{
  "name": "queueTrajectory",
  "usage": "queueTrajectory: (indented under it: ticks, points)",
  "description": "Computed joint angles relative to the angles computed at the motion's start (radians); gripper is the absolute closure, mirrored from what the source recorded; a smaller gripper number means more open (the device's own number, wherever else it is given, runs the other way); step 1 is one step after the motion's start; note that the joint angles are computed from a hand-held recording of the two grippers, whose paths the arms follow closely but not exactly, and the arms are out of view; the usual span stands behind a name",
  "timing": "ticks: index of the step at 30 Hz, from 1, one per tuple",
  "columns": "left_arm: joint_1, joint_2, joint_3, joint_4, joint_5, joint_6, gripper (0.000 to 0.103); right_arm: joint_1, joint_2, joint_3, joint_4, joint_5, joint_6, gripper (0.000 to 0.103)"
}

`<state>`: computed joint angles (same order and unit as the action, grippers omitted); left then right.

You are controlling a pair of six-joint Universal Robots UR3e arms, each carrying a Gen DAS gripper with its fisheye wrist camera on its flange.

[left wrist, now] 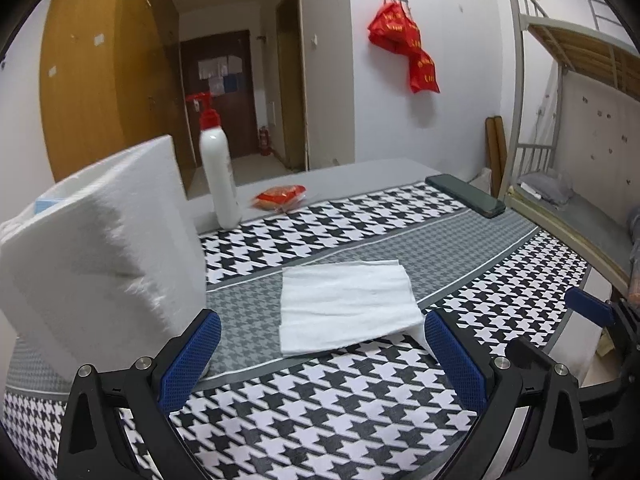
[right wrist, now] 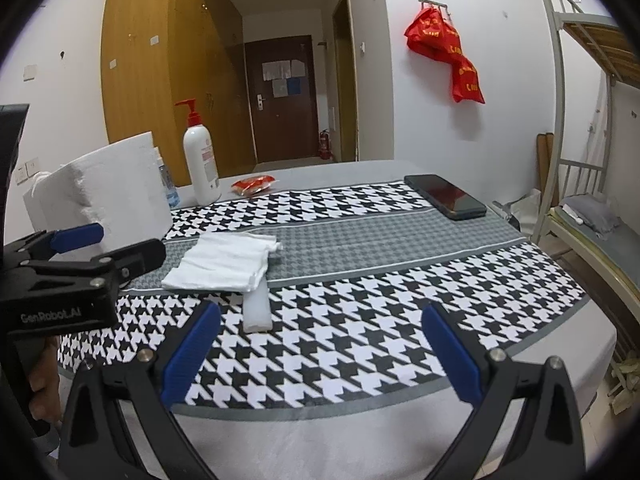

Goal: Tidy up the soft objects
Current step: 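Move the left tool toward the white cloth while the right tool approaches the white foam roll, then close the left gripper on the white cloth and lift it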

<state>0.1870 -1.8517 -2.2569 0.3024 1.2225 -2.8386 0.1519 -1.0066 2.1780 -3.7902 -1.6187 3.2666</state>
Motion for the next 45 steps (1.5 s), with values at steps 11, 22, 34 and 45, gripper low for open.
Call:
queueTrajectory:
  ticks: [11,22,34,45]
  points:
    - [-0.063,-0.103,0.221,-0.236,0.077,-0.022,0.005,-0.033,-0.008,-0.048,0.089,0.036,-0.014,0.001]
    - [-0.100,-0.207,0.350,-0.305,0.116,-0.008,0.012,-0.031,0.017,-0.112,0.163,0.057,-0.025,0.001]
    - [-0.103,-0.277,0.463,-0.452,0.119,0.015,0.057,-0.032,0.030,-0.200,0.278,0.099,-0.067,0.001]
    - [-0.069,-0.262,0.431,-0.435,0.051,0.025,0.102,-0.008,0.038,-0.228,0.313,0.075,-0.076,0.001]
